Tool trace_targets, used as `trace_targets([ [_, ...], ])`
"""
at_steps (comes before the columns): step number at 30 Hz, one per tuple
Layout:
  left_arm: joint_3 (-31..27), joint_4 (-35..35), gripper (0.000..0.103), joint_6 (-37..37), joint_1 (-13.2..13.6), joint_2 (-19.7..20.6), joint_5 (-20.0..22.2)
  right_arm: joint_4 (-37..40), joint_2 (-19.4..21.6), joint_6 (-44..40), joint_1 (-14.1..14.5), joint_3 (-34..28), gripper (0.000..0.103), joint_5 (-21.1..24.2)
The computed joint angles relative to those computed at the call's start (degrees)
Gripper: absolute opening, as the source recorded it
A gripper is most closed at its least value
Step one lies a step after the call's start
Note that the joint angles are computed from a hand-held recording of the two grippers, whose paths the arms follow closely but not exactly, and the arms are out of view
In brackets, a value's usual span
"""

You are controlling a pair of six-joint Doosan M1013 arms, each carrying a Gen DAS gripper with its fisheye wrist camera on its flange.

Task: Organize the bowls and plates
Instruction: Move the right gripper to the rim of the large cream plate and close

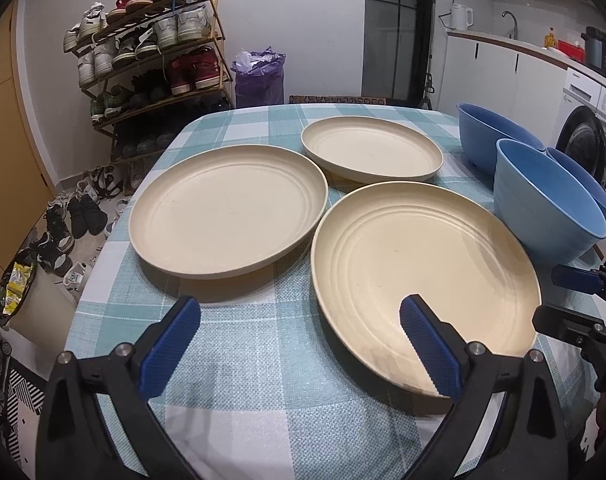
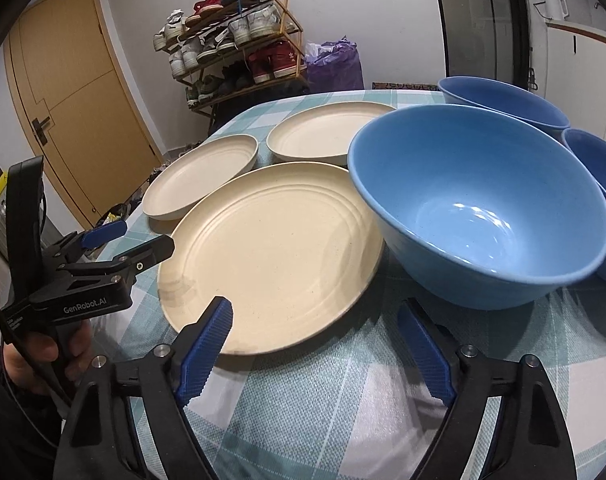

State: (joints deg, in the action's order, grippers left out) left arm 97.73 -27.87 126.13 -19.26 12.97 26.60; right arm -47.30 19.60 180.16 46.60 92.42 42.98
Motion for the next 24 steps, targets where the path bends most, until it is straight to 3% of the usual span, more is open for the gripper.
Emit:
trace_targets([
  [7, -0.7, 0.0, 0.087, 0.7, -0.1, 0.6, 2.1, 0.9, 0.1, -0.9, -0.5, -0.2, 0.084, -0.4],
  [13, -1.5, -1.5, 0.063, 1.8, 0.1, 1.3, 4.4, 2.0, 0.2, -1.9, -0.8, -0.2, 0.079, -1.1],
  [19, -1.9, -1.9, 0.056, 2.3, 0.2, 1.7, 5.4, 2.5, 0.3, -2.4, -1.1, -0.2, 0.072, -1.4],
  [24, -2.6, -2.8, 0.038, 3.0, 0.3, 2.3, 7.0, 3.4, 0.6, -3.4, -1.3, -0.6, 0.064, -0.8],
])
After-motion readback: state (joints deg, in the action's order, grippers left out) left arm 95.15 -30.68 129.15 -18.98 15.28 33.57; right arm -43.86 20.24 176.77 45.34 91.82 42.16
